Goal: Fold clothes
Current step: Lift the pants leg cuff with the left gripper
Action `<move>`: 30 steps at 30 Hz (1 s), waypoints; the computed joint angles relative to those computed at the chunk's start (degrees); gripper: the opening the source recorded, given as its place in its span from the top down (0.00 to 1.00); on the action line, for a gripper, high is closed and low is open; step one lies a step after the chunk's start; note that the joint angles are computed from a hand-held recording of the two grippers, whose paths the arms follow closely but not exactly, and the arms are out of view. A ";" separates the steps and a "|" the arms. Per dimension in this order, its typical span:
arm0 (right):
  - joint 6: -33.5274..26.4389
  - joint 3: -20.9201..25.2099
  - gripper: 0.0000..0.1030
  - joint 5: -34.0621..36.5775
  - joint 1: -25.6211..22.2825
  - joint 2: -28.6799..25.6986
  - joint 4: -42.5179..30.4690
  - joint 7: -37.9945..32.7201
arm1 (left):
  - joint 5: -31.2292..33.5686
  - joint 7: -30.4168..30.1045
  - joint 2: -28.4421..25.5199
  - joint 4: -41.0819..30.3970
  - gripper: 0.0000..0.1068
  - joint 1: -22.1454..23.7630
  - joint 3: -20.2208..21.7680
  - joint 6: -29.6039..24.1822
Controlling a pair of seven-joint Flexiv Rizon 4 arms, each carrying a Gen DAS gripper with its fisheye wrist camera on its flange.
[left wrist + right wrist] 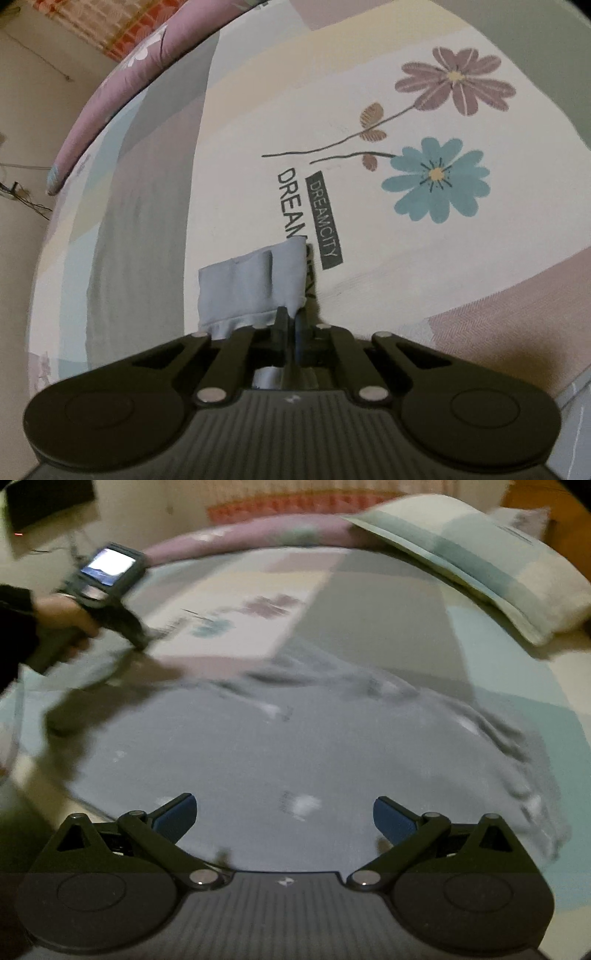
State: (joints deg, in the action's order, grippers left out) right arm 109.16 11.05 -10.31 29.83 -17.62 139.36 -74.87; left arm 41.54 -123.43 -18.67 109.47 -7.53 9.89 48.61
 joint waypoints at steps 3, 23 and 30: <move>-0.64 3.48 0.00 -3.09 -2.18 0.02 -0.96 0.96 | 0.22 -0.16 0.72 0.91 1.00 0.14 -0.02 1.72; -4.60 -1.36 0.00 -2.45 5.84 2.17 -0.42 0.40 | 3.38 -0.83 8.93 5.67 1.00 2.54 -0.59 3.43; -4.10 -2.49 0.00 -0.63 8.14 3.42 0.51 -0.49 | 5.89 -0.46 15.90 10.50 1.00 5.65 -1.63 1.69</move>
State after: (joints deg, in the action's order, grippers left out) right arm 105.06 8.56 -10.94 37.97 -14.20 139.87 -75.36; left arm 47.43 -123.89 -2.78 119.97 -1.88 8.26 50.30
